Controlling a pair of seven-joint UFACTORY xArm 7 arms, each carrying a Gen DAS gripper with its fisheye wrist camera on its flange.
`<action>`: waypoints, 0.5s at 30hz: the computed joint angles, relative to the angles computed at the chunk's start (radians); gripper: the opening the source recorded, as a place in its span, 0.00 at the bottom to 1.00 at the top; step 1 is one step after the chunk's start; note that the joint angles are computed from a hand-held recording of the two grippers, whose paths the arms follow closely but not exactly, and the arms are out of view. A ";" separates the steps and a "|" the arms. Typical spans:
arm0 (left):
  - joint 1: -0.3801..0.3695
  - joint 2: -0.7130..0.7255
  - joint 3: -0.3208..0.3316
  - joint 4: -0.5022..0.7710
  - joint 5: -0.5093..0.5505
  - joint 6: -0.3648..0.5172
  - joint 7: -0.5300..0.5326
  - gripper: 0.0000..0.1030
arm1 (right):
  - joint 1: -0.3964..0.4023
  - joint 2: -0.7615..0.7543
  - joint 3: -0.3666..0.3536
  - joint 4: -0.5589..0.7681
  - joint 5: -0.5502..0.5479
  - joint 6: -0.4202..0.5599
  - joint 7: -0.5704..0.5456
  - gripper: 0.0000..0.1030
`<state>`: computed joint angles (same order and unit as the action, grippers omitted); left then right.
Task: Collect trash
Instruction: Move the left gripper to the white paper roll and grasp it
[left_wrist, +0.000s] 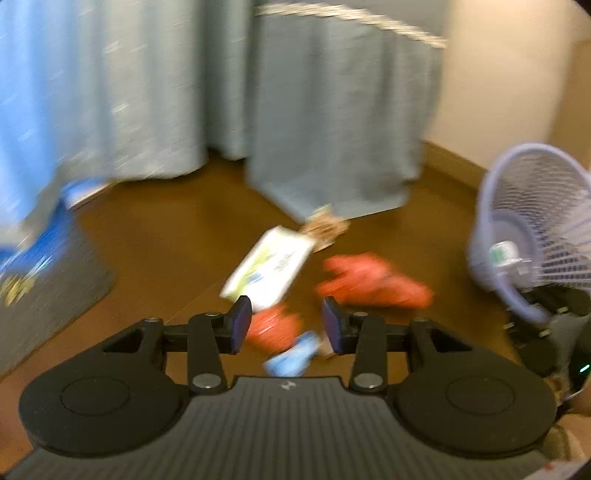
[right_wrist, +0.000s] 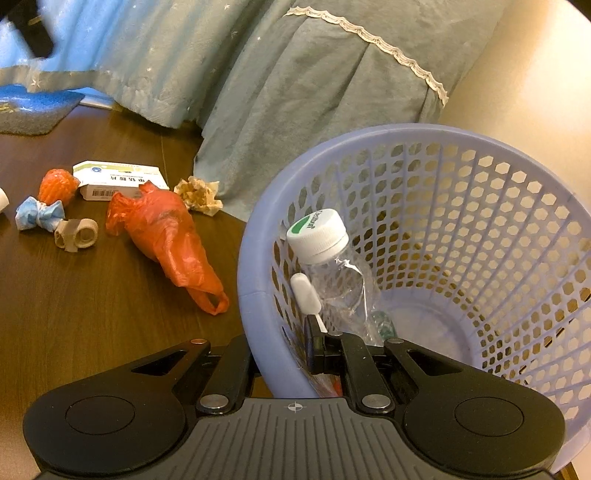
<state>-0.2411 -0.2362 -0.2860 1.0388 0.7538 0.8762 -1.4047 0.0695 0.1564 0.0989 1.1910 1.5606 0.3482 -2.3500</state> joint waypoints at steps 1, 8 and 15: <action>0.000 -0.027 -0.001 -0.033 -0.010 0.017 -0.024 0.39 | 0.000 0.001 0.000 0.000 0.000 -0.001 -0.002 0.05; -0.014 -0.133 -0.062 -0.196 -0.121 0.089 -0.164 0.48 | 0.008 -0.003 0.003 -0.010 0.019 -0.018 -0.035 0.05; -0.043 0.030 -0.094 -0.138 -0.041 0.078 -0.268 0.68 | 0.015 -0.006 0.001 -0.018 0.028 -0.023 -0.064 0.05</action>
